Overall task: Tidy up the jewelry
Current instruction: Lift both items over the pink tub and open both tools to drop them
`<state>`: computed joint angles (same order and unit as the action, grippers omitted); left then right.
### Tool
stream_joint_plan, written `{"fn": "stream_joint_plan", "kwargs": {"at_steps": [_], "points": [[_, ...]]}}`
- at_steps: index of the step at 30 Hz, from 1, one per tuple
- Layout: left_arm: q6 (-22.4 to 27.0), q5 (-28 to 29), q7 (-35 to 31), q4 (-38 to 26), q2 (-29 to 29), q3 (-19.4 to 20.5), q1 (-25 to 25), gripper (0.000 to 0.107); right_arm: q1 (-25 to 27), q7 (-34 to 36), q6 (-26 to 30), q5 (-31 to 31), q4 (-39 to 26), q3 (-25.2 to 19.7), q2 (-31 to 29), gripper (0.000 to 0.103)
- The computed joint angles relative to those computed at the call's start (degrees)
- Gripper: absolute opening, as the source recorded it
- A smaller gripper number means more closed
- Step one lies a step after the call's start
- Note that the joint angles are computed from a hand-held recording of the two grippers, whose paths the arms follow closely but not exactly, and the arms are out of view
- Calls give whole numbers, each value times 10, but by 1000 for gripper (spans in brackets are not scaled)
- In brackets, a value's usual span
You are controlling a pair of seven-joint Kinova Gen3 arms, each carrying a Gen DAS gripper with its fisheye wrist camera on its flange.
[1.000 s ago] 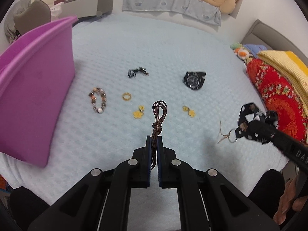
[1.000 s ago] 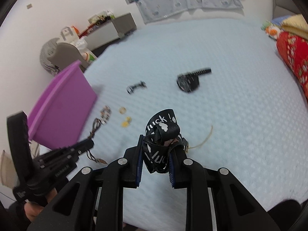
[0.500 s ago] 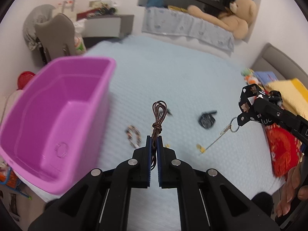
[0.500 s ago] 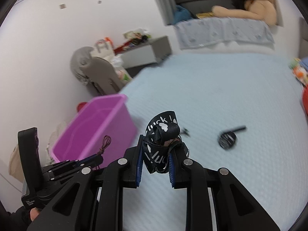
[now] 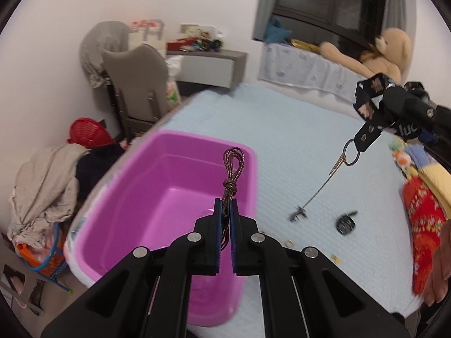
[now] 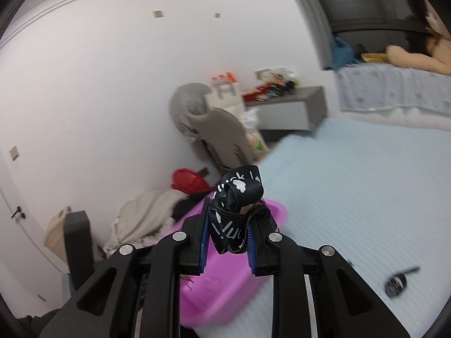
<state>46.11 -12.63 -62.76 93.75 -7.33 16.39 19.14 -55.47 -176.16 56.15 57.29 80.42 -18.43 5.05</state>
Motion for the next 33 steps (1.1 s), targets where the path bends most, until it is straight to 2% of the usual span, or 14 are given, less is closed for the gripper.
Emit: {"fn": "stream_joint_plan", "kwargs": {"at_steps": [6, 12, 17, 21, 24, 33], "points": [[0, 12, -21, -9, -6, -30, -28, 6, 4, 111, -46, -53, -101, 28, 63, 21], [-2, 41, -34, 6, 4, -47, -46, 6, 2, 177, -59, -135, -149, 55, 117, 21], [-3, 58, -37, 29, 24, -57, -54, 6, 24, 241, -58, -233, -178, 65, 169, 21], [-9, 71, -36, 46, 50, -66, -57, 6, 39, 295, -23, -304, -224, 71, 220, 21], [-3, 67, -26, 48, 77, -71, -56, 6, 50, 344, 29, -355, -280, 75, 268, 21], [22, 55, -9, 34, 132, -90, -43, 6, 32, 406, 132, -423, -387, 131, 347, 22]]}}
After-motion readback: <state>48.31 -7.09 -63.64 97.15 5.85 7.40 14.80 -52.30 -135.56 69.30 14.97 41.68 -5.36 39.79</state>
